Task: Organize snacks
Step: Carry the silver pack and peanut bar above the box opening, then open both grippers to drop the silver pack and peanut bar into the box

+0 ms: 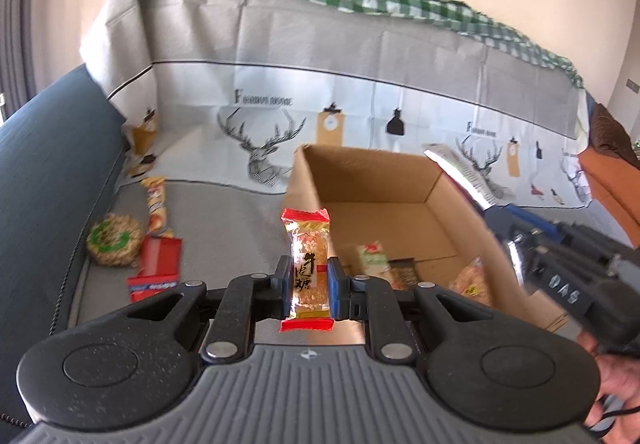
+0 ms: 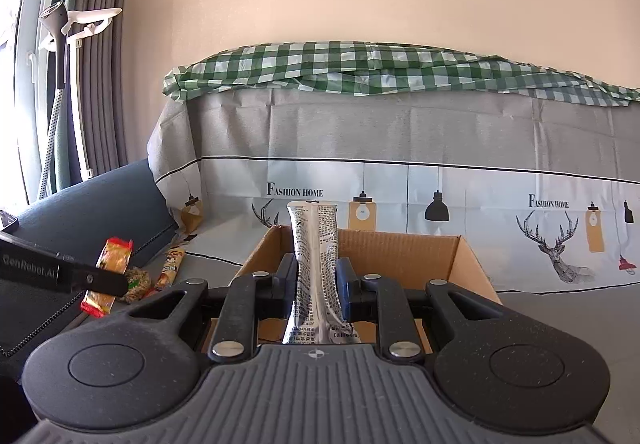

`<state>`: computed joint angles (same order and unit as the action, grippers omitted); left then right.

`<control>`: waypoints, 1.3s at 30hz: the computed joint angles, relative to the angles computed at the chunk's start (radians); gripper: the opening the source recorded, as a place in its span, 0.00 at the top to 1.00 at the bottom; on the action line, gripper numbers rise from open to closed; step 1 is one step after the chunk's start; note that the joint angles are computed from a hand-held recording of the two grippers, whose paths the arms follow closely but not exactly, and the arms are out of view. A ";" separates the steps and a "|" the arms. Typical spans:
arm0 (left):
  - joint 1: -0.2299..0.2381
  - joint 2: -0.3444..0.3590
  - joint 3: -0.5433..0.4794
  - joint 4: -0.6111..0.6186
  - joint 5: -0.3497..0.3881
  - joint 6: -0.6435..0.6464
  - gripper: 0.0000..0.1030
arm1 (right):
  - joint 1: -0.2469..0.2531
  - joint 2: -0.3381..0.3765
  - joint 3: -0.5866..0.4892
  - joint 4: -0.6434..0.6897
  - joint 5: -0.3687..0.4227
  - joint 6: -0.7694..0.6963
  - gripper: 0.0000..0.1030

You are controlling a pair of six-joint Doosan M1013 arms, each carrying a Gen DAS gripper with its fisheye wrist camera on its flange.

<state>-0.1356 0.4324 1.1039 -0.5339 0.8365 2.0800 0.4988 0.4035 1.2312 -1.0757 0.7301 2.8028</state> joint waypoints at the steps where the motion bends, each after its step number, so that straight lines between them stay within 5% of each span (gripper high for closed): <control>1: -0.004 0.000 -0.002 -0.005 -0.001 0.004 0.82 | 0.000 -0.001 0.001 -0.002 0.001 0.003 0.79; 39: -0.075 0.044 -0.097 -0.102 0.023 0.069 0.82 | -0.001 -0.003 0.010 -0.054 0.033 0.118 0.79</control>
<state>-0.2104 0.4765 1.0073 -0.6356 0.8593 2.1487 0.4973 0.4010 1.2409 -1.1298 0.7628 2.9205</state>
